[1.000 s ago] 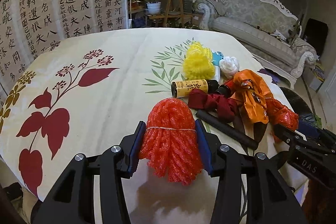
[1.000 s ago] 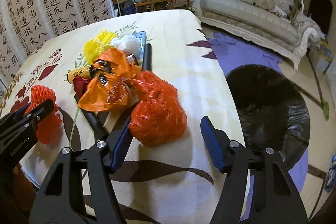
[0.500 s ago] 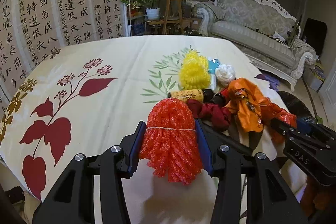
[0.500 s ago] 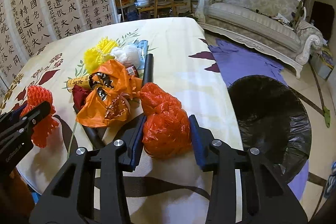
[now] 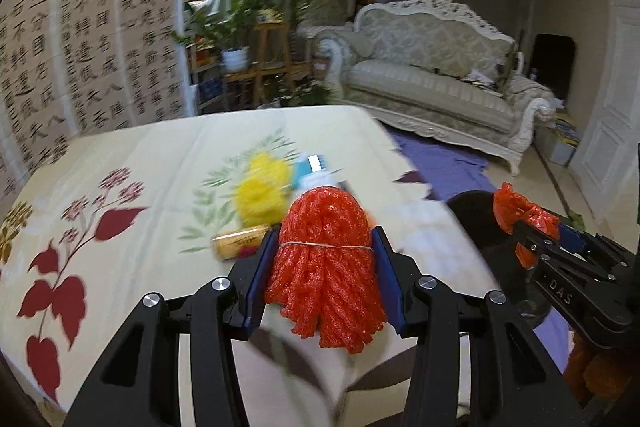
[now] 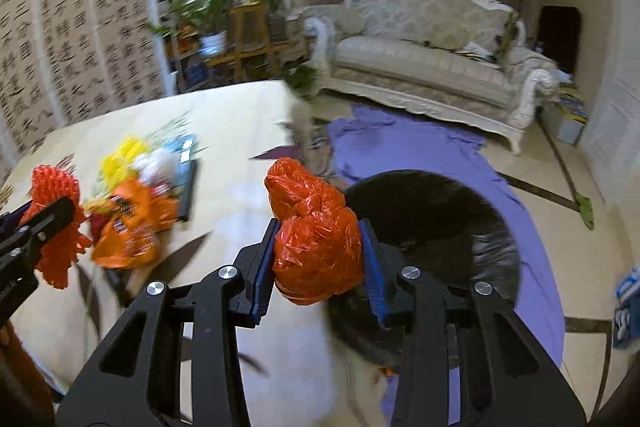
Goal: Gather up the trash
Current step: 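Carry the red plastic bag over the bin and release it with the right gripper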
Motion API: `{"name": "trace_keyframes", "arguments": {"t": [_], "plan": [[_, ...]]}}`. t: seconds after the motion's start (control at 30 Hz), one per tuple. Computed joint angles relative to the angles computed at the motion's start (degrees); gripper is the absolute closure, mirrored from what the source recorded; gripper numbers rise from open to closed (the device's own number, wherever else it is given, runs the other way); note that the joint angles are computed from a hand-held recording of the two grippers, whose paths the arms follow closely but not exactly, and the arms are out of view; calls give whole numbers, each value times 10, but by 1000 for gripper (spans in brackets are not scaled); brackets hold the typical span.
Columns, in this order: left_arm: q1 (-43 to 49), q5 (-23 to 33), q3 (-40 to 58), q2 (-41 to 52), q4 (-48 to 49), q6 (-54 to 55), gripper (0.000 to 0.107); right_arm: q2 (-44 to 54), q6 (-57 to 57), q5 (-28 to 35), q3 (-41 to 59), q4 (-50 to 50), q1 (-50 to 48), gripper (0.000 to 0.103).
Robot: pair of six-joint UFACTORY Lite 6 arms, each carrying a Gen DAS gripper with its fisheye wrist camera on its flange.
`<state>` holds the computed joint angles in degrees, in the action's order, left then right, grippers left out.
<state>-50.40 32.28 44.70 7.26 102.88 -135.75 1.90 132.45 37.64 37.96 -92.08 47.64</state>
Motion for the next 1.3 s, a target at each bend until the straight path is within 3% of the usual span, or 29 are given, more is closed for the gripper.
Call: {"name": "trace_keyframes", "arguments": {"t": [0.27, 0.47, 0.73, 1.0, 1.17, 1.3], "plan": [[-28, -16, 148, 122, 19, 25, 60, -70, 48, -14, -85, -46, -89, 66], [-37, -25, 281, 236, 1, 73, 60, -69, 106, -38, -105, -121, -154, 66], [-36, -45, 449, 368, -95, 197, 60, -19, 220, -64, -101, -269, -237, 65], [-38, -51, 653, 507, -263, 405, 59, 20, 316, -82, -89, -406, -325, 65], [-35, -46, 699, 541, -324, 462, 41, 42, 375, -96, -76, -479, -369, 51], [-36, -38, 695, 537, -316, 450, 33, 41, 364, -90, -81, -464, -369, 51]]}}
